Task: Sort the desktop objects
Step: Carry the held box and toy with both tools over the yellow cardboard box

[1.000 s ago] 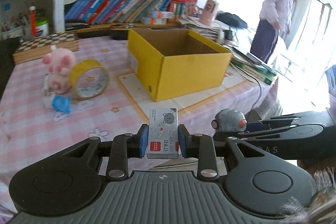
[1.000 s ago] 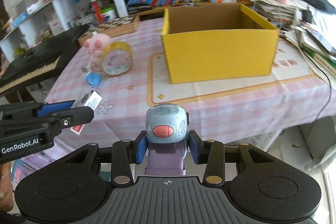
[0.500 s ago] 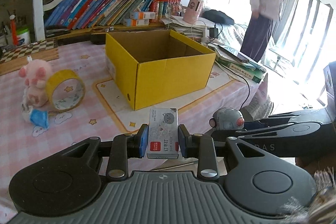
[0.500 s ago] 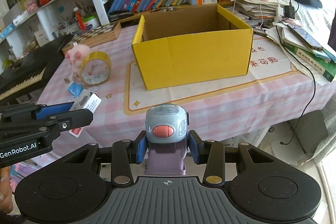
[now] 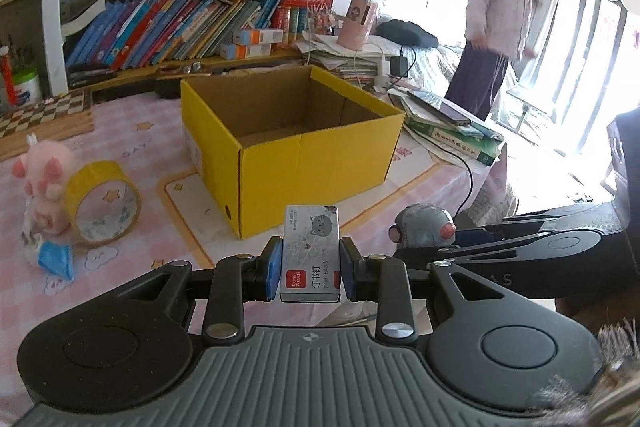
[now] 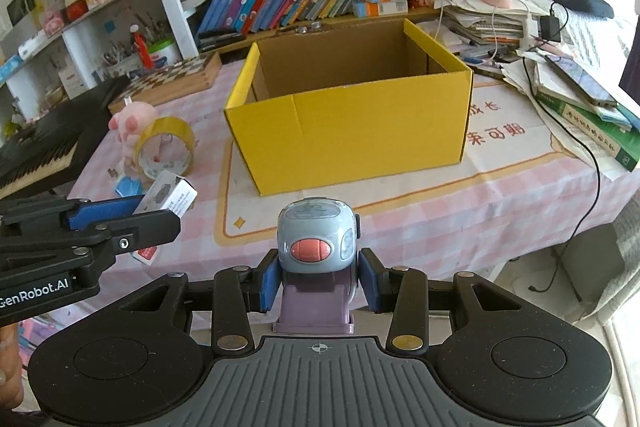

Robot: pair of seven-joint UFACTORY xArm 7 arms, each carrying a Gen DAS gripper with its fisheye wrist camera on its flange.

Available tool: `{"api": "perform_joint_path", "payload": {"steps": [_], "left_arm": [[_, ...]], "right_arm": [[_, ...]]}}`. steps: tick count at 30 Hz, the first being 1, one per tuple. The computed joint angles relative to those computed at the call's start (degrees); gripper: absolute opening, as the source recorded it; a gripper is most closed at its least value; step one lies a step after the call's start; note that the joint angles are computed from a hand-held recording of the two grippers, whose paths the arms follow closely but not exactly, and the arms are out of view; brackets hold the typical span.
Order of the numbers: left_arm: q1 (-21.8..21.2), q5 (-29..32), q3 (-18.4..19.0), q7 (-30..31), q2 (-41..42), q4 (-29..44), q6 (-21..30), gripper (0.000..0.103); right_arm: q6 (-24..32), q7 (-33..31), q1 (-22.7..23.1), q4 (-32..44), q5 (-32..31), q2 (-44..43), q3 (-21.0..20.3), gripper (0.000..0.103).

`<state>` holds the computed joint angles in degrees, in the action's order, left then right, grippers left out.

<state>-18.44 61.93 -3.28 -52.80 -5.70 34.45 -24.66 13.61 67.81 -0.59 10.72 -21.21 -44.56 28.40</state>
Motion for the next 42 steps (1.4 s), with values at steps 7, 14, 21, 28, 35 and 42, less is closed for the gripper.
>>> {"api": "perform_joint_path", "payload": {"steps": [7, 14, 21, 28, 35, 42], "left_arm": [[-0.4, -3.9, -1.6, 2.1, 2.1, 2.7, 0.8, 0.027], [-0.7, -10.3, -3.7, 6.0, 4.1, 4.7, 1.8, 0.027], [-1.2, -20.4, -6.4, 13.5, 6.7, 7.0, 3.1, 0.027], [-3.5, -36.3, -8.3, 27.5, 9.3, 10.2, 3.7, 0.027], [-0.9, -38.9, -11.6, 29.8, 15.4, 19.5, 6.3, 0.027], [3.6, -40.5, -18.1, 36.5, 25.5, 33.8, 16.0, 0.027]], "right_arm": [[-2.8, -3.5, -2.8, 0.0, -0.7, 1.1, -2.3, 0.041], [-6.1, -9.3, -5.8, 0.4, -0.5, 2.8, -3.9, 0.041], [-9.7, -17.2, -8.5, 1.7, 0.9, 5.7, -6.5, 0.041], [-14.9, -27.5, -10.5, 4.5, 2.8, 10.0, -10.4, 0.041], [-22.0, -39.3, -11.7, 9.8, 3.2, 18.6, -15.4, 0.041], [-22.9, -53.4, -1.2, 18.9, 0.8, 30.7, -30.5, 0.041]]}}
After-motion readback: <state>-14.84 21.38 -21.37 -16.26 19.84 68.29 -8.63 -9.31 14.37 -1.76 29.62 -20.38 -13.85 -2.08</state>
